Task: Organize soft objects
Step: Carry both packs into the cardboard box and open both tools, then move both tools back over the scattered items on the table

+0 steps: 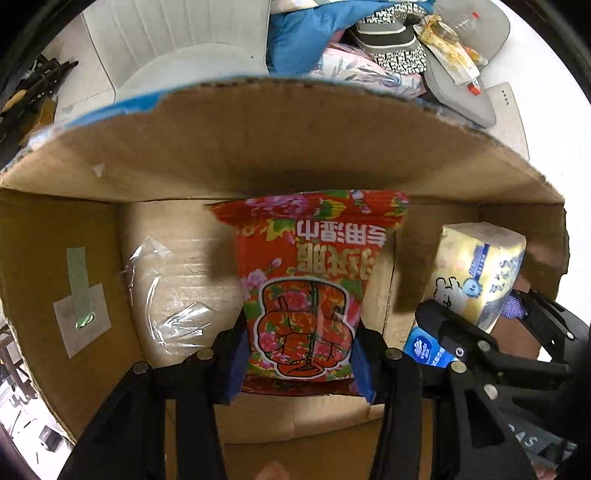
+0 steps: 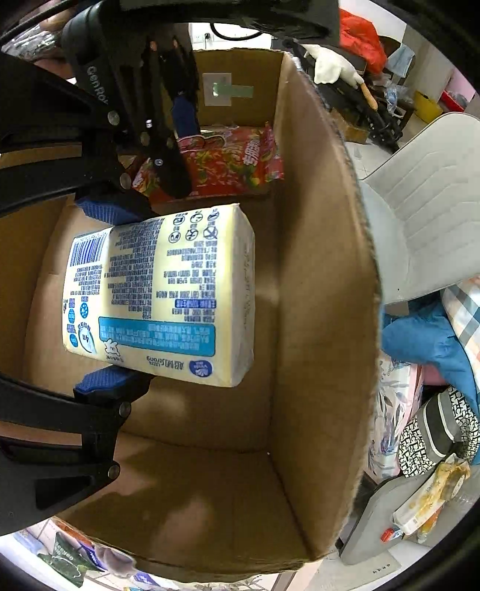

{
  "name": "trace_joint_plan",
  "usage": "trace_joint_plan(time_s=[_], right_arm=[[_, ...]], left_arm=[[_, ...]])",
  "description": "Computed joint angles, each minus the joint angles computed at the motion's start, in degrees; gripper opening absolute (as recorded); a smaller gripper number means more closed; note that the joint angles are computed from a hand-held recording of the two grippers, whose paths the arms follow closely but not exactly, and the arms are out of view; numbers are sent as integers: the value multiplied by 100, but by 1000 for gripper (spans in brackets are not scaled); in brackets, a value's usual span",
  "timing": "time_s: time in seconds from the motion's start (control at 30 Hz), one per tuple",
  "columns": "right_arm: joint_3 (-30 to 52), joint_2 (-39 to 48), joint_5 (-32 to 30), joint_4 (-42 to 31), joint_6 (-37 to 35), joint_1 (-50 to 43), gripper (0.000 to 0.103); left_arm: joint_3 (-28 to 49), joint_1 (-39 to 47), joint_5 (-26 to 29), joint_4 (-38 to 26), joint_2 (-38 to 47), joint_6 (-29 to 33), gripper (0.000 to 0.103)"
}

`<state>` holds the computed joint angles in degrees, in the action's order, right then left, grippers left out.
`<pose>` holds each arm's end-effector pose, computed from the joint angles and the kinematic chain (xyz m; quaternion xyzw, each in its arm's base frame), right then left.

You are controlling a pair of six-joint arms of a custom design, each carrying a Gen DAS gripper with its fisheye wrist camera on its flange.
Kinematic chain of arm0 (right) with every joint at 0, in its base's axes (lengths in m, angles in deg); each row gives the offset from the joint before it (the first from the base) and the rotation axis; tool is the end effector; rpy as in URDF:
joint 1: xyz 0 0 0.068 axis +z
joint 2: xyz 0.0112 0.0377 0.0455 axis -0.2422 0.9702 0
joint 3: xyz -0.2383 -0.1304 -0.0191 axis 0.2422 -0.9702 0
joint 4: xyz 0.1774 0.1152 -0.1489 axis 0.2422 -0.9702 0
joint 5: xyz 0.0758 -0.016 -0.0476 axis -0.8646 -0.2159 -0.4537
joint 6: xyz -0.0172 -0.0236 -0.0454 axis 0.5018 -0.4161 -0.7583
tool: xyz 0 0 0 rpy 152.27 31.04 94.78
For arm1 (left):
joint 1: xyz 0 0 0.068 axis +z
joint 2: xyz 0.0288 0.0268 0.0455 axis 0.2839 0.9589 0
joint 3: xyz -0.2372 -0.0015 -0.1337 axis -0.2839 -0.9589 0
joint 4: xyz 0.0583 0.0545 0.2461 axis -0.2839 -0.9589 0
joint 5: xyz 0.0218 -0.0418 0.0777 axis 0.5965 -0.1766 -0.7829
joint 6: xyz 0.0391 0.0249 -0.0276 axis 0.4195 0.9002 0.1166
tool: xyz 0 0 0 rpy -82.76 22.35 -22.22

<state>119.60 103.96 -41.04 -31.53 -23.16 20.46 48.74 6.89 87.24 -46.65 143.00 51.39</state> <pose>0.2593 0.1851 0.1765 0.2152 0.9684 0.1258 0.0053 0.3341 -0.0615 0.1916 -0.2617 -0.9566 0.0808 0.1000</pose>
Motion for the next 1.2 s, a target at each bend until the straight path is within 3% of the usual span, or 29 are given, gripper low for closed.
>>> trace_joint_plan(time_s=[0.07,0.27,0.4,0.47,0.53,0.77,1.2], right_arm=[[149,88,65,-185,-34,7,70],[264,-84,151,-425,59,56,77],[468,-208,313,-911,156,279,84],[577,-253,395,-1175,263,424,95],[697,-315,539,-1433,481,654,101],[1300,-449,1016,-2349,1486,1676,102],[2990,-397,1953,-4028,3459,3505,102]], left_arm=[[96,59,17,-111,-10,-63,47],[73,182,-225,10,-330,-49,80],[-34,422,-365,23,-742,133,91],[-143,550,-341,32,-1005,200,93],[-253,733,-294,-13,-1321,322,102],[-676,1062,-232,-100,-2297,669,102],[-499,2380,186,-1236,-3819,1830,102]])
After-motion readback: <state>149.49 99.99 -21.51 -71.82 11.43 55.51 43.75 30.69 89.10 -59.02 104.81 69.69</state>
